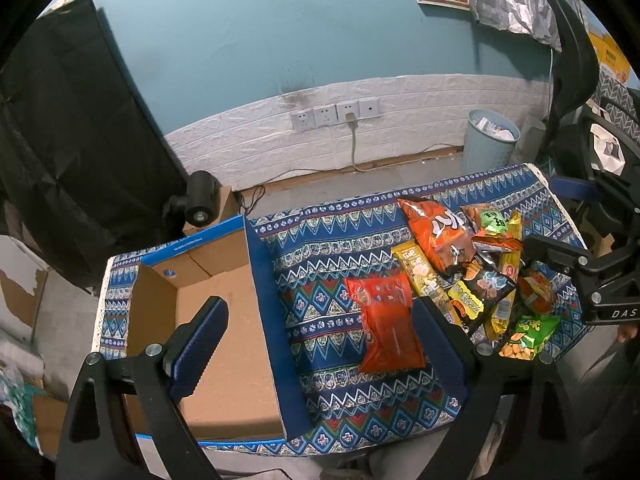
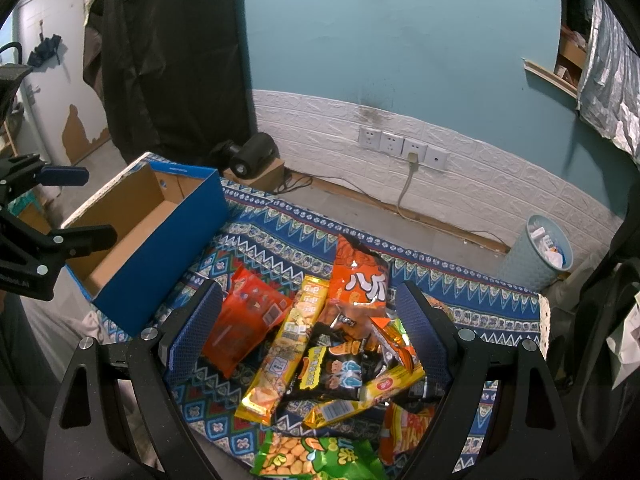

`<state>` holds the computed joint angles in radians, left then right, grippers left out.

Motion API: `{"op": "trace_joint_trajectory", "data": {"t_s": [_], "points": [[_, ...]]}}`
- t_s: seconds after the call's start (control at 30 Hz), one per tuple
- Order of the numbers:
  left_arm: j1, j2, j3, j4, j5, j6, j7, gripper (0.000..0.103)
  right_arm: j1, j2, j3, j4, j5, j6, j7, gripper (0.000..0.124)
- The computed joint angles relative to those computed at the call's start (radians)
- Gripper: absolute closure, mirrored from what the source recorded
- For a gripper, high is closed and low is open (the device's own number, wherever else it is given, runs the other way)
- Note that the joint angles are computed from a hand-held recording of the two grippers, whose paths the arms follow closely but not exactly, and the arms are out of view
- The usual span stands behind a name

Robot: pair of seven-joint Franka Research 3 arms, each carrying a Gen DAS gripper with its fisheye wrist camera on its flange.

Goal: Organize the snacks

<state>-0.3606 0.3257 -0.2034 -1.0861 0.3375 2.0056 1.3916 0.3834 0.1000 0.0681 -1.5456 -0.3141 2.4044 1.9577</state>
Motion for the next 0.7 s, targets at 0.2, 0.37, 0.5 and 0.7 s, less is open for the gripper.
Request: {"op": "trace_joint_trajectory", "data": {"t_s": [0.2, 0.37, 0.5, 0.7], "points": [[0.0, -0.003, 0.0, -0.005, -0.001, 0.001, -0.002, 0.009, 0.001, 0.0, 0.0, 0.002, 0.0, -0.002, 0.0, 0.037], [0.001, -0.004, -0.001, -0.007, 0.0, 0.001, -0.002, 0.009, 0.0, -0.004, 0.0, -0.005, -0.001, -0.001, -0.002, 0.037], [0.002, -0.01, -0.001, -0.017, -0.001, 0.004, -0.002, 0.009, 0.0, -0.004, 0.0, -0.006, -0.003, -0.003, -0.002, 0.037], [0.002, -0.01, -0.002, -0.019, 0.001, 0.006, -0.004, 0.009, -0.003, -0.002, 0.0, 0.0, 0.003, -0.011, -0.011, 0.037]]}}
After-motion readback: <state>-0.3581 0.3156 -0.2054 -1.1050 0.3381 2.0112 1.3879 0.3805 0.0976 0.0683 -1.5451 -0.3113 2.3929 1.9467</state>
